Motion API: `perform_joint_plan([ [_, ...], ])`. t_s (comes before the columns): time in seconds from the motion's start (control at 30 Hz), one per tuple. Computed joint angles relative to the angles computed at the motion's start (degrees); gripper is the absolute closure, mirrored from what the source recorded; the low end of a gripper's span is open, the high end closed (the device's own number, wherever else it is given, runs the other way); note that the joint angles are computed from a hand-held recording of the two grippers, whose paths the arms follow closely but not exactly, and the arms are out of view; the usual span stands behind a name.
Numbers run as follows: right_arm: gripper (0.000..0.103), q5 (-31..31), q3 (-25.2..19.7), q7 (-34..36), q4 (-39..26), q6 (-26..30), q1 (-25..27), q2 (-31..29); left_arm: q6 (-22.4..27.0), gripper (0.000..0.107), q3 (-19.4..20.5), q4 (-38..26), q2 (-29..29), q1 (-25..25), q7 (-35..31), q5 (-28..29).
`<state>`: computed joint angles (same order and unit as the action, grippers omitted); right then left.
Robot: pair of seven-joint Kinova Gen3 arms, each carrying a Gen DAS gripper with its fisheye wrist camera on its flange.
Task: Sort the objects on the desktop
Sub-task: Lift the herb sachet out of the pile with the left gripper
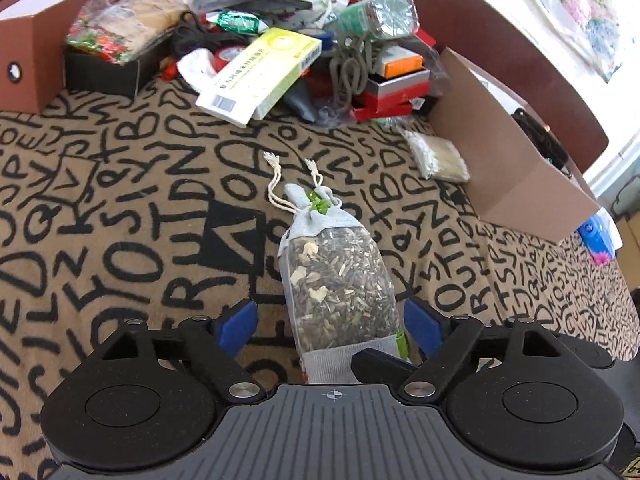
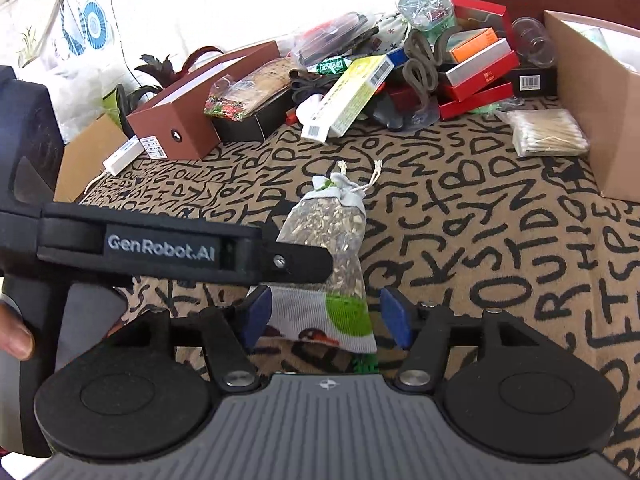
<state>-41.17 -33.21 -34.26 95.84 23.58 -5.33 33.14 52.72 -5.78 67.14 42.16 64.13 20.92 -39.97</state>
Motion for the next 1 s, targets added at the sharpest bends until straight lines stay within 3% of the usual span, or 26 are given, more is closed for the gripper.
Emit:
perform_joint_plan([
  [0.13,0.038,0.4,0.9,-0.6,-1.6,1.4,-0.9,0.9,-2.7,0.025,0.7,1.2,-0.4,-1.5,-0.9,1.0],
  [0.4,0.036,0.9,2.4,-2.3,-3.2,2.3,-2.8,1.7,-4.6,0.026,0.2,1.4,-0.4,-2.3,-2.4,2.3],
  [0.53,0.036,1.4,2.9,-3.1,-4.0,2.9,-3.3,2.2,-6.6,0.032,0.3,2.3,-0.8,-3.0,-3.7,2.8],
  [0.73,0.036,2.2,3.4,-4.1,-5.3,3.7,-4.0,3.0,-8.2,0.028,-0.8,3.3,-1.0,-2.6,-2.4,3.3],
  [0.87,0.036,2.9,4.0,-5.0,-6.1,4.2,-4.9,3.5,-9.6,0.036,-0.6,4.1,-1.3,-3.1,-2.9,3.8],
  [1.0,0.038,2.9,4.0,-5.6,-7.0,5.3,-4.8,4.2,-9.6,0.029,-1.1,4.0,-1.2,-2.9,-2.7,4.0],
])
